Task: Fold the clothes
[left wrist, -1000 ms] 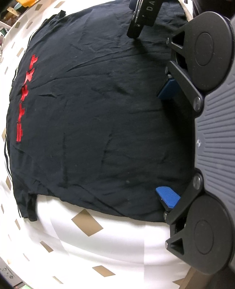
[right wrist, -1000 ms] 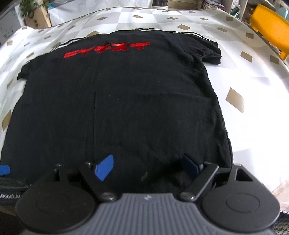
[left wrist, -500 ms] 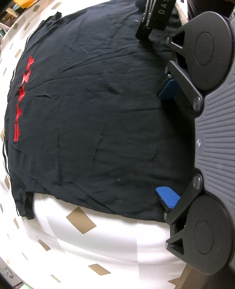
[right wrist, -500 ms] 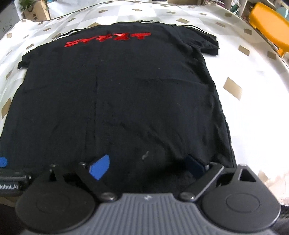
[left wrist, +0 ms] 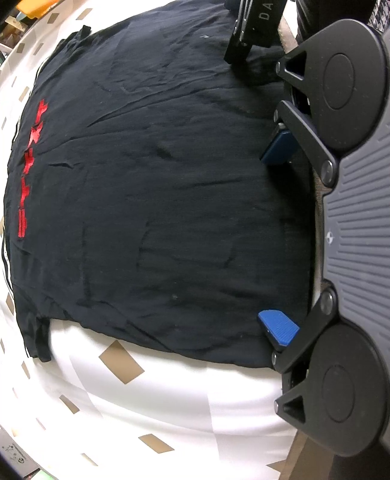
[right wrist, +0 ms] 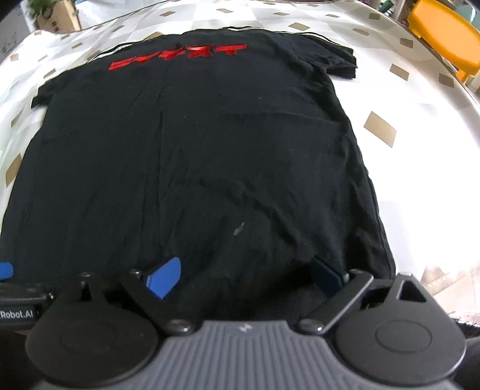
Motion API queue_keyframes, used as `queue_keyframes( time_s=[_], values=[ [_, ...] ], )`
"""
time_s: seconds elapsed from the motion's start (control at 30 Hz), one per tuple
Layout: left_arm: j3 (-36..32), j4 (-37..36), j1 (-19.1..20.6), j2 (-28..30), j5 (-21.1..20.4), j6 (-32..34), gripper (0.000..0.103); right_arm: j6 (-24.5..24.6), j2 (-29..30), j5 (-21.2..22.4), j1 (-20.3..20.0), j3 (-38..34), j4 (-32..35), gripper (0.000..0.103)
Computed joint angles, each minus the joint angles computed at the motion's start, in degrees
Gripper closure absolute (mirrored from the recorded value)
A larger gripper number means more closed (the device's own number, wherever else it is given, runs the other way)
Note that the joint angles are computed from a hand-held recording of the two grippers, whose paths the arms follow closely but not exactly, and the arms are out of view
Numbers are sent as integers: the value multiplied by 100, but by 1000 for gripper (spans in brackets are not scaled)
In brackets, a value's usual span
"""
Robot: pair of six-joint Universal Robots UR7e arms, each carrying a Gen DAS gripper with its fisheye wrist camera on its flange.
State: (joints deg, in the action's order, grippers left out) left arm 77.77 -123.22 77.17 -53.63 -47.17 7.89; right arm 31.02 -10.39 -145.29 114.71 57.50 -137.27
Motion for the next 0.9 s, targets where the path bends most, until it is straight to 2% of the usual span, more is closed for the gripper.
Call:
queue_keyframes(
  time_s=[0.9],
  values=[
    [273, -136, -44, -198, 50, 28, 0, 359, -114, -79, 28, 276, 48, 4]
  ],
)
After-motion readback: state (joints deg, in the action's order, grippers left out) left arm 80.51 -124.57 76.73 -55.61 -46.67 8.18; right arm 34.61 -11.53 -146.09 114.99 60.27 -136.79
